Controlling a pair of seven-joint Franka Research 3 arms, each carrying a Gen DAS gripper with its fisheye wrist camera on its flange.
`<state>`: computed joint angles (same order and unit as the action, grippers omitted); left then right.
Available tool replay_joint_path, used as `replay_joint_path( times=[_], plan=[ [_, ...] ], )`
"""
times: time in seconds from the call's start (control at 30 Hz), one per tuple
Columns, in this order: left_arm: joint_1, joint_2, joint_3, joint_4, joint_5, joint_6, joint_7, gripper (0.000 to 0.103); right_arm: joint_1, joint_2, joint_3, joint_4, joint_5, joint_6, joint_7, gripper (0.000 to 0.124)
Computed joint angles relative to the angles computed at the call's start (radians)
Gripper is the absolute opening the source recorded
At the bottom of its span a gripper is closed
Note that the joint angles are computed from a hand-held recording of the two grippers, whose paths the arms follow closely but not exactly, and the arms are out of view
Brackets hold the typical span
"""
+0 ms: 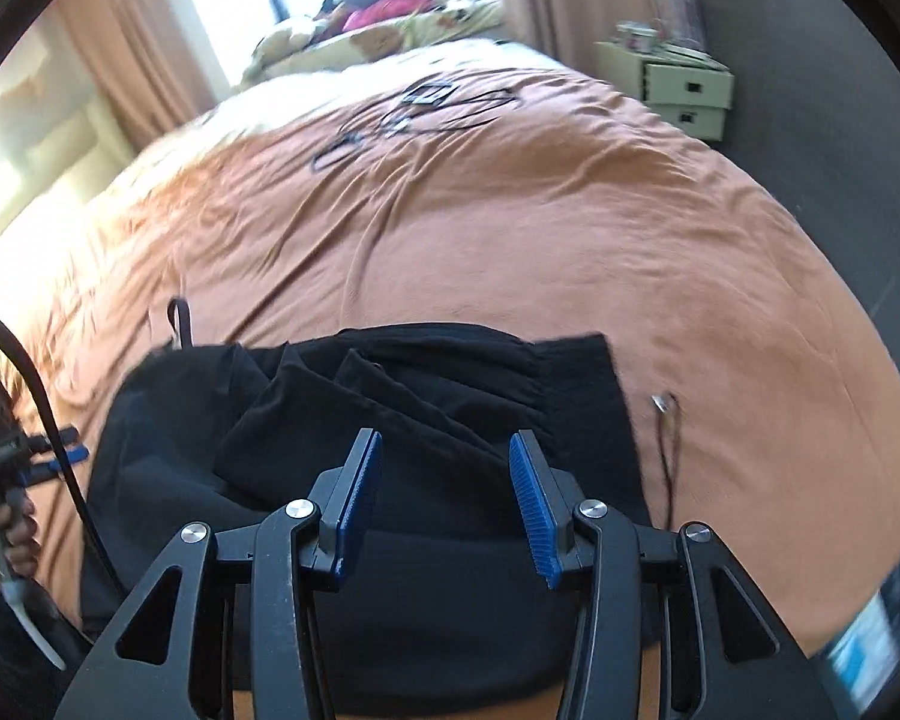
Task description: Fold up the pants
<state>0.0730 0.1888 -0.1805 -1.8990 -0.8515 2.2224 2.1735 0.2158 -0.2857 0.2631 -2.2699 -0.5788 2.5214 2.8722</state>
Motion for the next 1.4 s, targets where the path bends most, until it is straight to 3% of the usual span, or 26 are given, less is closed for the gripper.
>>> replay_joint_path(
  times=[0.17,0.23,0.3,0.67,0.83,0.9,1.1,1.4],
  plan=[
    [-0.001,0.003,0.000,0.000,0.005,-0.004,-0.009,0.067,0.025,0.131,-0.037,0.137,0.017,-0.039,-0.140,0.042],
    [0.002,0.012,0.000,0.008,0.006,-0.021,-0.018,0.055,0.044,0.181,-0.060,0.186,0.022,-0.057,-0.189,0.042],
    [0.000,0.016,0.000,0.010,0.021,-0.018,-0.034,0.051,0.064,0.222,-0.083,0.223,0.031,-0.070,-0.232,0.042],
    [0.008,0.031,-0.009,0.019,0.033,-0.015,-0.056,0.051,0.122,0.360,-0.175,0.349,0.137,-0.119,-0.433,0.039],
    [0.007,0.029,-0.011,0.017,0.037,-0.009,-0.057,0.051,0.131,0.375,-0.193,0.358,0.195,-0.111,-0.510,0.006],
    [0.006,0.028,-0.011,0.017,0.035,-0.007,-0.054,0.051,0.137,0.370,-0.198,0.356,0.181,-0.114,-0.505,0.001],
    [0.005,0.025,-0.011,0.017,0.037,-0.007,-0.052,0.051,0.146,0.310,-0.193,0.318,0.067,-0.123,-0.371,0.000],
    [0.004,0.019,-0.010,0.016,0.034,-0.018,-0.046,0.058,0.111,0.202,-0.132,0.280,-0.090,-0.255,-0.142,0.000]
  ],
)
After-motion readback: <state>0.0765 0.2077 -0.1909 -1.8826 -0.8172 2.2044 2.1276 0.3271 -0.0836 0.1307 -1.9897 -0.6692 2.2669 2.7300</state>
